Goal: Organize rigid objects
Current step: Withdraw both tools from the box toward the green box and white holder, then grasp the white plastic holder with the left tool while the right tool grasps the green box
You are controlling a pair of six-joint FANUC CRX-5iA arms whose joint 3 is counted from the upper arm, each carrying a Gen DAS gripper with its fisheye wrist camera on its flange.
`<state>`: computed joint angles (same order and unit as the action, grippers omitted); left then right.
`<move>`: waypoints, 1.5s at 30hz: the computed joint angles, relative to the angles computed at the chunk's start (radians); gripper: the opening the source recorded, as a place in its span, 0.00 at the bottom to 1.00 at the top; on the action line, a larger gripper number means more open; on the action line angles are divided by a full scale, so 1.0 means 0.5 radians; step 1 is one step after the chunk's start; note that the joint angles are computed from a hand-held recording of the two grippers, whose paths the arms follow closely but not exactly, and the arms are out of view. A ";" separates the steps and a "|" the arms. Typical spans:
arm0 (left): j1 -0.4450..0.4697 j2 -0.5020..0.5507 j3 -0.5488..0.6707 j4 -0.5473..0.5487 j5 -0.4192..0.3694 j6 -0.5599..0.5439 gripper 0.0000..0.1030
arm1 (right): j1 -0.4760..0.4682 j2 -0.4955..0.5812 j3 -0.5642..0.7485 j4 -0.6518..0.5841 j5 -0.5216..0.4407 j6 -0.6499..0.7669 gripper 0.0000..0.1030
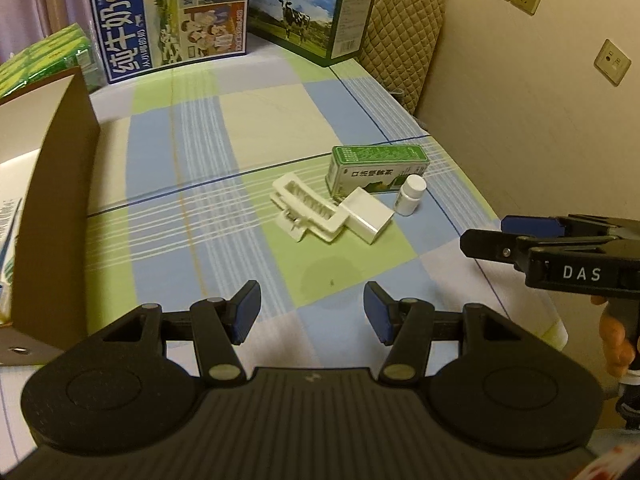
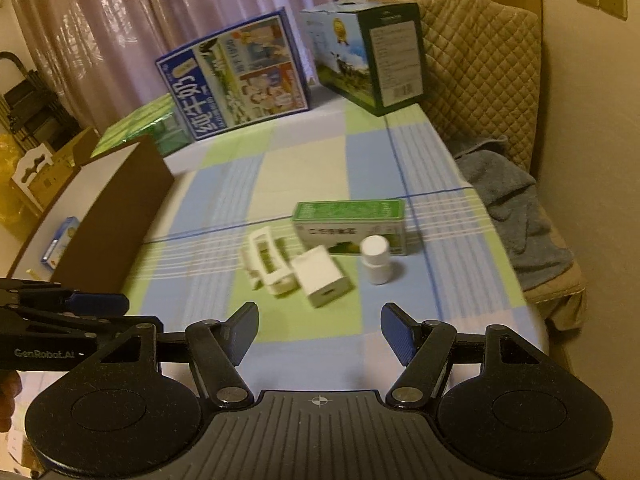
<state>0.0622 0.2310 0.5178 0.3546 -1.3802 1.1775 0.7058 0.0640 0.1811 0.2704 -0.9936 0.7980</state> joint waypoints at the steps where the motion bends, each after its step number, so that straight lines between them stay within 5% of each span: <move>1: -0.014 0.014 0.013 -0.010 0.005 0.020 0.51 | -0.020 0.003 0.000 -0.012 0.007 0.025 0.64; 23: -0.258 0.370 0.406 -0.289 0.016 0.543 0.51 | -0.435 0.348 0.408 -0.520 0.048 1.116 0.64; 45: -0.371 0.874 1.106 -0.548 -0.274 1.076 0.49 | -0.622 0.792 0.976 -0.947 -0.245 1.966 0.61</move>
